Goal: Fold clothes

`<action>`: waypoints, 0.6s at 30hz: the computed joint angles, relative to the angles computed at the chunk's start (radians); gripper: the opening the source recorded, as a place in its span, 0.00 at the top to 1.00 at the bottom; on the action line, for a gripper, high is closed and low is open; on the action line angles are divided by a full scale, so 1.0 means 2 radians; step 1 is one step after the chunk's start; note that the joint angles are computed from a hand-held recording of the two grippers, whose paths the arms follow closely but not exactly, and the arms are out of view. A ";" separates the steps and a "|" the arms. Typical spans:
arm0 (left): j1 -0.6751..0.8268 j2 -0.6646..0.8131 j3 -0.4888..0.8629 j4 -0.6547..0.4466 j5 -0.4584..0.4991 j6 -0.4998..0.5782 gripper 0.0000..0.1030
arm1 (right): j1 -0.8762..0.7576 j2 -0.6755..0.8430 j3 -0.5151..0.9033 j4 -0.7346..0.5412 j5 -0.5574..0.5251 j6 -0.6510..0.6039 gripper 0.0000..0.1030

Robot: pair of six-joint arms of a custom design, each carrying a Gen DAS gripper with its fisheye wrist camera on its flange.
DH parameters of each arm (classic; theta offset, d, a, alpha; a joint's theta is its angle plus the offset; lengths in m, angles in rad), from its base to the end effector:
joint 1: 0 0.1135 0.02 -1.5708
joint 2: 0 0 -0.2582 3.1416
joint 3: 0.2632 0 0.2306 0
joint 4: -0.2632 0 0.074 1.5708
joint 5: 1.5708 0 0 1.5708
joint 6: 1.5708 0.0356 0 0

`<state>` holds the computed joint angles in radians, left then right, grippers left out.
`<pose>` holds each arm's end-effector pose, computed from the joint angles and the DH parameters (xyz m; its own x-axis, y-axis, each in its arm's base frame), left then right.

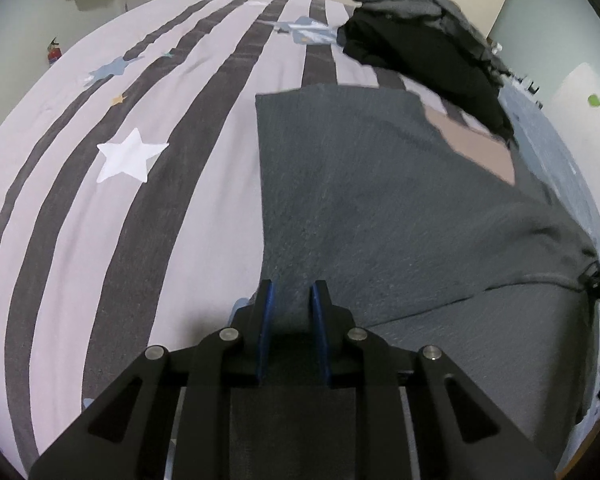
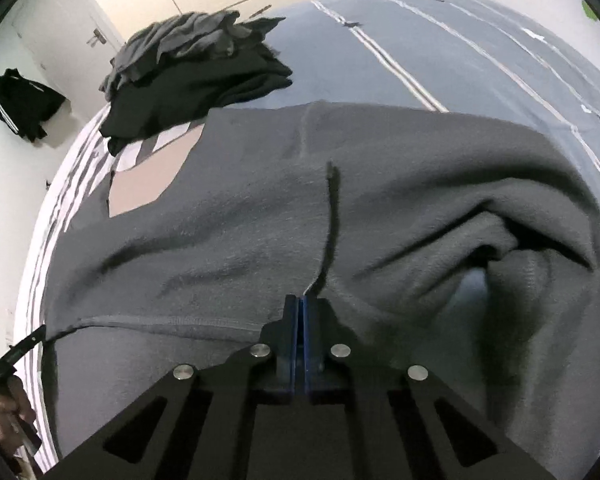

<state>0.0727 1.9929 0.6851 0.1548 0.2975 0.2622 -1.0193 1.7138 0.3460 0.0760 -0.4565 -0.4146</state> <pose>0.2854 0.0103 0.0509 -0.8677 0.1853 -0.4613 0.2838 0.9465 -0.1536 0.1127 -0.1533 0.0612 -0.7434 0.5183 -0.4228 0.4386 0.8549 0.2769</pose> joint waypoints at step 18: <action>0.019 0.001 0.003 0.003 -0.014 -0.016 0.82 | -0.027 -0.032 0.080 -0.135 -0.004 -0.067 0.99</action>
<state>0.1106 1.9959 0.6903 0.1604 0.2690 0.2304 -1.0735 1.6488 0.5053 -0.1932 -0.4651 -0.5490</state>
